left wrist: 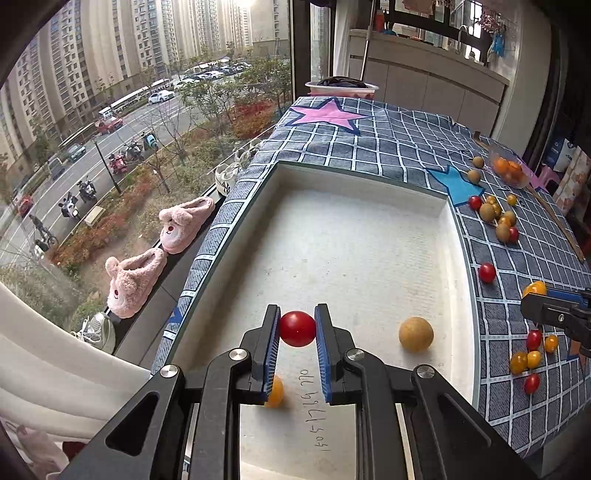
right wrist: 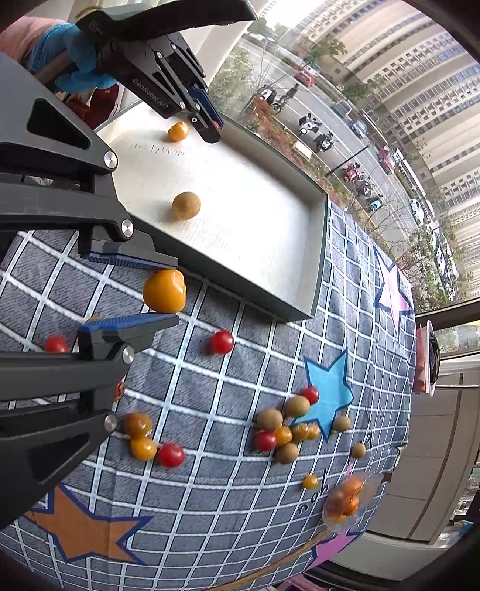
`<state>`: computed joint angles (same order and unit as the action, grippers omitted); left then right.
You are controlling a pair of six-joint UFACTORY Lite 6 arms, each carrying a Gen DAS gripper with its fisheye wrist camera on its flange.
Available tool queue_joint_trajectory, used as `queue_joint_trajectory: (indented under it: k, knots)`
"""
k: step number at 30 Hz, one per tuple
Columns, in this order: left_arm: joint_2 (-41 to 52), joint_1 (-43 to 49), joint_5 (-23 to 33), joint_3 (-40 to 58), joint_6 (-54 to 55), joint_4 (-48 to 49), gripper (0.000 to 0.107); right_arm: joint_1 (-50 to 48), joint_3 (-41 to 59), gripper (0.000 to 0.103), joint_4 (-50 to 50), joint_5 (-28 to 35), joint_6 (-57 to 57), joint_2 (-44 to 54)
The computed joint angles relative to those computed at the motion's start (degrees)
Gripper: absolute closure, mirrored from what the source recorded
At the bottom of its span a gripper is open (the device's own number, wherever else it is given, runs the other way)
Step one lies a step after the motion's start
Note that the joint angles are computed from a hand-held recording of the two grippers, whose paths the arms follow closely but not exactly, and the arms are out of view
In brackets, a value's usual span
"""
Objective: Organize fruits
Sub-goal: 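Carry both tomatoes into the white tray and open both tools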
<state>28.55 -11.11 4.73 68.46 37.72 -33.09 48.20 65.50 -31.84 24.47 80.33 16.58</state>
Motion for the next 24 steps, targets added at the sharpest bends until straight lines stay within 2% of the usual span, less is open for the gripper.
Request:
queue_joint_trajectory:
  k: [8,13,19,20,22,23,24]
  knots:
    - [9.1,1.1,4.7,10.1,-14.5,14.2,0.087,-3.3,24.6,0.078,12.3,3.4,-17.7,20.9]
    - [11.8,0.3,5.9,13.0,-23.0,23.2,0.087,-5.6,35.8,0.078,19.5,6.7,-26.3,30.7]
    - [12.4,-0.5,4.8,12.9,-30.9,31.6,0.086,-5.1,46.2,0.077,17.9,11.8,-27.4,38.2]
    - [12.7,-0.6,5.0,13.3,-31.4,32.2,0.086,-5.2,46.8,0.075,18.1,11.9,-27.9,38.5]
    - [12.6,-0.6,5.1,13.3,-31.7,32.5,0.086,-5.6,47.3,0.061,19.8,11.4,-29.7,38.8]
    - [12.8,-0.6,5.2,13.6,-32.0,32.8,0.080,-5.7,47.7,0.056,20.0,11.9,-29.9,39.0]
    - [12.7,-0.5,5.4,13.7,-32.2,32.9,0.057,-5.8,47.6,0.049,19.9,11.7,-30.0,38.8]
